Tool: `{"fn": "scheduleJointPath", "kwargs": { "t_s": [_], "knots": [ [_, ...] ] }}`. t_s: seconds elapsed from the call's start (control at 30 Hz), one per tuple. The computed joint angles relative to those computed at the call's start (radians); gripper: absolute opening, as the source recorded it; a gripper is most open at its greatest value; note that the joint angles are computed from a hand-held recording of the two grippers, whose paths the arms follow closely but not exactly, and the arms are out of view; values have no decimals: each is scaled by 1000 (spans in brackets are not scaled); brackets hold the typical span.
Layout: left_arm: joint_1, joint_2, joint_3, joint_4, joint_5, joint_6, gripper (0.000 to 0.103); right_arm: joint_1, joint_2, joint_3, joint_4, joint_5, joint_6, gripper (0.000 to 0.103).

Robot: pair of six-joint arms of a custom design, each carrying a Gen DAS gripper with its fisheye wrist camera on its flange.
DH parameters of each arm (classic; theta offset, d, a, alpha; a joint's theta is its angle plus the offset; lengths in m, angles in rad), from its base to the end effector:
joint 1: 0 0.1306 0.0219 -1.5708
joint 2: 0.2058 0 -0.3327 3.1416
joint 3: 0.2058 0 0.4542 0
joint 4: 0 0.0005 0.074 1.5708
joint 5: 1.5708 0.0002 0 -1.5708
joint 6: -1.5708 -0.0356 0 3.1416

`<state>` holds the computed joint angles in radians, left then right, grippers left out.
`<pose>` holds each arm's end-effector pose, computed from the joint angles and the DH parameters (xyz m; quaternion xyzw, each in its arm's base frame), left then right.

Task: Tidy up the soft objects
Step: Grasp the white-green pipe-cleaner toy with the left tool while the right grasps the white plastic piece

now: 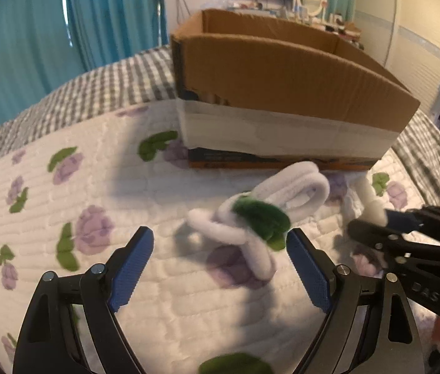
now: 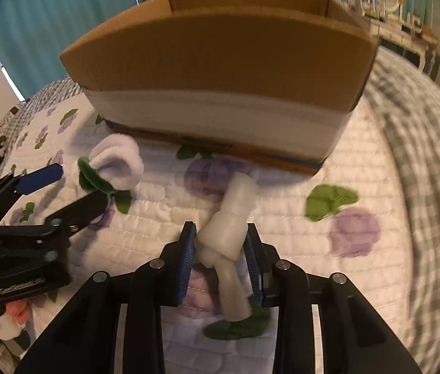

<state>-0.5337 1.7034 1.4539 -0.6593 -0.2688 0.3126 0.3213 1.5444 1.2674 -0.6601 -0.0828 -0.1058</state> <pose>0.5546 -0.3173 0.2467 0.0601 0.9363 -0.0167 0.3457 0.5522 0.1864 0.2454 -0.1149 0.9425 0.1044 0.2959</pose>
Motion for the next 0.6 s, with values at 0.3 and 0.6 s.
{"fn": "scheduleJointPath", "kwargs": {
  "t_s": [0.3, 0.6],
  "knots": [
    [2, 79, 73, -20, 16, -24, 86, -39, -2, 0, 18, -48, -23, 31],
    [-19, 8, 1, -2, 41, -39, 56, -32, -59, -33, 1, -27, 6, 31]
  ]
}}
